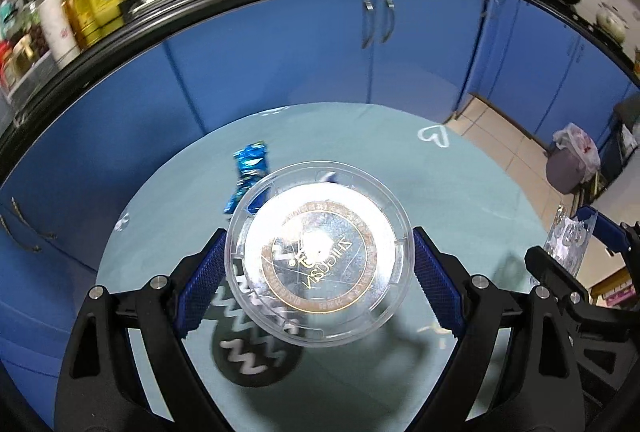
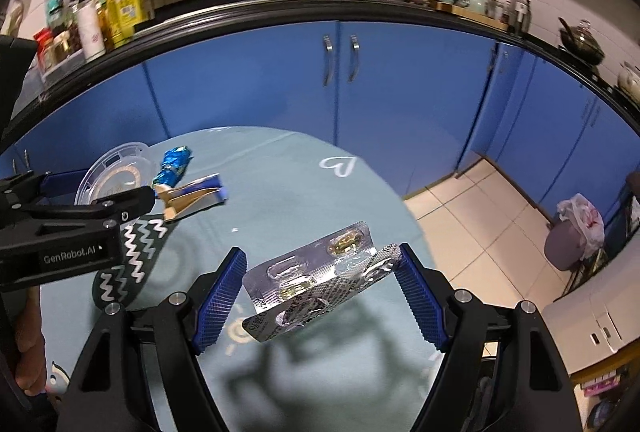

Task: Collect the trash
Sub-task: 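Lift and carry the lid and blister pack over the black bin with both grippers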

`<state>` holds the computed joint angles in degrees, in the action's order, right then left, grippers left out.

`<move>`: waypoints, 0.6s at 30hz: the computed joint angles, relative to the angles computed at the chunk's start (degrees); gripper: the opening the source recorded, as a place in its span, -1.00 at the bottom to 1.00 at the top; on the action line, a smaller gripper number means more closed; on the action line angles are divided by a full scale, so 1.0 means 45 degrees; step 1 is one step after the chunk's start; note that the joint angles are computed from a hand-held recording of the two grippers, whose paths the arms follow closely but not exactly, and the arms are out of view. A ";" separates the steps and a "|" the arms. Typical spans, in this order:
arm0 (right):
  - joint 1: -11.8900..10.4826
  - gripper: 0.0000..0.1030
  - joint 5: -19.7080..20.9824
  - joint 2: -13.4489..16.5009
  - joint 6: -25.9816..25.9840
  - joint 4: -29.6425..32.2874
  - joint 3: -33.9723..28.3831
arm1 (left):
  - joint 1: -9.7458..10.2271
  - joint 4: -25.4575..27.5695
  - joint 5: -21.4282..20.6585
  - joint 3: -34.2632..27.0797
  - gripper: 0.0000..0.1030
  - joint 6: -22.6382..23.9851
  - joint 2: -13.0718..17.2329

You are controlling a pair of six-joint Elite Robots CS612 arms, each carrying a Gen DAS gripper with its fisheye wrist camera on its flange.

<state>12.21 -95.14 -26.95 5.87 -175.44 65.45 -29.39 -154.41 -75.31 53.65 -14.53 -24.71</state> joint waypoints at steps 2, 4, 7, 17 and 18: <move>-0.0111 0.44 -0.0064 -0.0129 0.0118 -0.0217 0.0274 | -0.0118 0.0064 -0.0001 -0.0157 0.69 0.0169 0.0058; -0.0213 0.44 -0.0114 -0.0244 0.0241 -0.0404 0.0517 | -0.0218 0.0100 -0.0025 -0.0270 0.69 0.0331 0.0102; -0.0371 0.44 -0.0212 -0.0421 0.0467 -0.0680 0.0906 | -0.0439 0.0078 -0.0013 -0.0351 0.69 0.0623 0.0125; -0.0863 0.44 -0.0568 -0.1043 0.1059 -0.1629 0.2311 | -0.0991 0.0062 -0.0139 -0.0610 0.69 0.1354 0.0176; -0.0912 0.44 -0.0608 -0.1106 0.1118 -0.1733 0.2457 | -0.1038 0.0063 -0.0153 -0.0636 0.69 0.1422 0.0184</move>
<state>8.11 -97.87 -31.93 10.90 -183.23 76.50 -34.06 -154.13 -76.00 50.79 -8.14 -23.88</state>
